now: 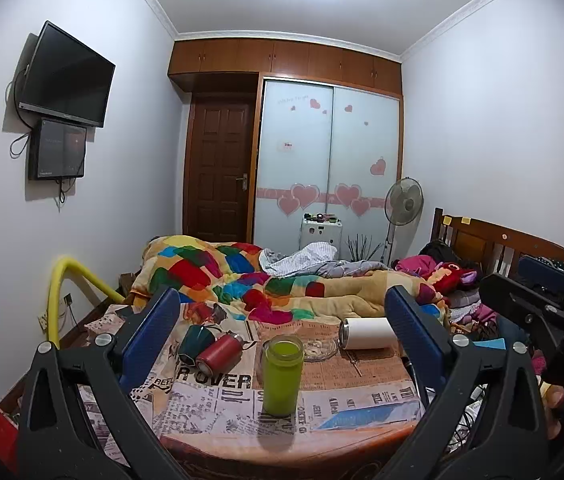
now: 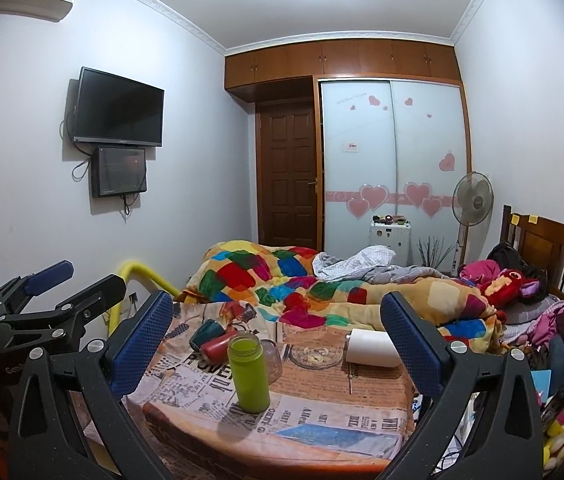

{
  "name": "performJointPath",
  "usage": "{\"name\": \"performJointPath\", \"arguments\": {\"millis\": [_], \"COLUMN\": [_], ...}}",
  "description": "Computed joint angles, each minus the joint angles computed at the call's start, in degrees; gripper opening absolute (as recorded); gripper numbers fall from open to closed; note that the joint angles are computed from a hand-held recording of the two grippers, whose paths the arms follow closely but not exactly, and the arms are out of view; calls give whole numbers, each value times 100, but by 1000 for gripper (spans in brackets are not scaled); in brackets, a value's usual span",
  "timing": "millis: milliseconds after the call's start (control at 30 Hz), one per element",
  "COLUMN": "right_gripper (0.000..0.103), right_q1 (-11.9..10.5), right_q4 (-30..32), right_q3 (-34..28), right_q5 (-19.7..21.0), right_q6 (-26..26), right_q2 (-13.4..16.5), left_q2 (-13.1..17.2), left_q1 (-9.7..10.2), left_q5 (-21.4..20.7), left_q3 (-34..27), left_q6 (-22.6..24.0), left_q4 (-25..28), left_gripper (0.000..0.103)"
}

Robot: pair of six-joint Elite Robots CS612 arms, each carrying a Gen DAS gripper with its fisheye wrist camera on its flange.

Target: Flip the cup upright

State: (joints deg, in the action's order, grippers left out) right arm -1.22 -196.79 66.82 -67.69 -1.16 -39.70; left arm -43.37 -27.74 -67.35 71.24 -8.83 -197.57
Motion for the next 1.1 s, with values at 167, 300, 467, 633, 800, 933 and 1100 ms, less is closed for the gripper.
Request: {"name": "performJointPath", "arguments": {"millis": [167,300,467,633,800,933,1100], "right_gripper": [103,103,103,103,103,103,103], "right_q1": [-7,-18,-21,-20,-21,-16,-19], "right_q4": [36,53,75,73,71,77,78], "right_q3": [-2,4,-3,-7,-7,-8,-5], "right_q5": [-9,6,12,15,10,7,8], "right_q6": [-6,9,-5,7,-2,1,-2], "right_q2": [-4,-16,-16,-13,-15,-12,-18], "left_q2": [6,11,21,22,27,32,36], "left_q1": [-3,2,-1,3,4,1,-3], "left_q5": [33,31,44,42,44,57,64], "left_q3": [-8,-42,-51,-51,-59,-62,-69], "left_q6": [-2,-25,-38,-40,-30,-33,-45], "left_q4": [43,97,107,105,101,90,70], "left_gripper": [103,103,103,103,103,103,103]}}
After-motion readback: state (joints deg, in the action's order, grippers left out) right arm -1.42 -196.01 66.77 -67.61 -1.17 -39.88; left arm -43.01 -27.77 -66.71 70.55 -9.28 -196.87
